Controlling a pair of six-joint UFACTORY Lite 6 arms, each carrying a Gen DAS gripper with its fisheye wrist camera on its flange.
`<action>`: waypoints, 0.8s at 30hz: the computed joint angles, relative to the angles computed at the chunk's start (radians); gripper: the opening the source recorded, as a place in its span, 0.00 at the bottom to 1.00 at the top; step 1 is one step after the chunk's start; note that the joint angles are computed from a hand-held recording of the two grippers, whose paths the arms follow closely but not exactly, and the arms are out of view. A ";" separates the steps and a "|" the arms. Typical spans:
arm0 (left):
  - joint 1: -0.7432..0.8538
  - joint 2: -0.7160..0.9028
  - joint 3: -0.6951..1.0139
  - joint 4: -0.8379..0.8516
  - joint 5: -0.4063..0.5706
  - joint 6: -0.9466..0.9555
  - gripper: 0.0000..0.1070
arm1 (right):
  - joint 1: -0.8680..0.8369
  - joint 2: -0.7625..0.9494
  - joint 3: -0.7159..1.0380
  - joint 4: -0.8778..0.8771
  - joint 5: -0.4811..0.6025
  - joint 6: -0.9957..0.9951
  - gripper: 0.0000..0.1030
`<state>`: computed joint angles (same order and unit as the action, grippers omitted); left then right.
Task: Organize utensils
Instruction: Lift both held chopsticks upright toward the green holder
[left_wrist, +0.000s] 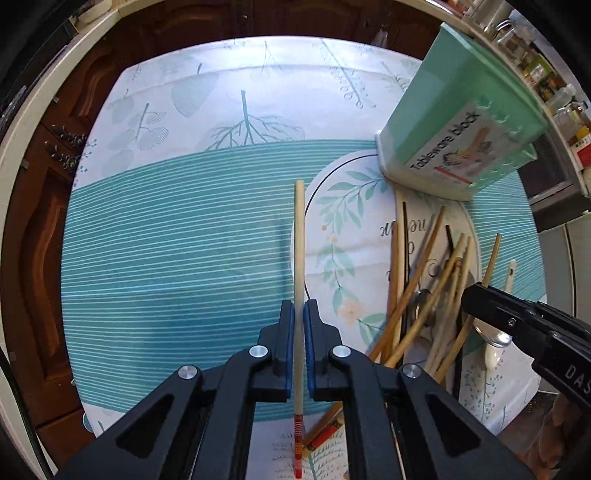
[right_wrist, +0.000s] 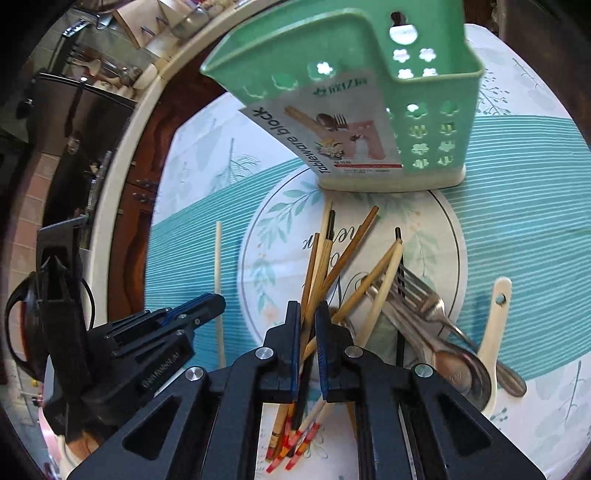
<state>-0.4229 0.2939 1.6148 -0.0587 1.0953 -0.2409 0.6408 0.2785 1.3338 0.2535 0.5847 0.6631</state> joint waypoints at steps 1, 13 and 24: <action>-0.003 -0.027 -0.012 0.002 -0.002 -0.003 0.03 | 0.007 -0.014 -0.006 -0.007 -0.002 0.010 0.08; -0.044 -0.431 -0.271 0.037 -0.102 -0.032 0.03 | 0.120 -0.289 -0.142 -0.230 0.030 0.199 0.08; -0.095 -0.511 -0.189 0.079 -0.053 -0.064 0.03 | 0.220 -0.391 -0.072 -0.336 0.135 0.306 0.06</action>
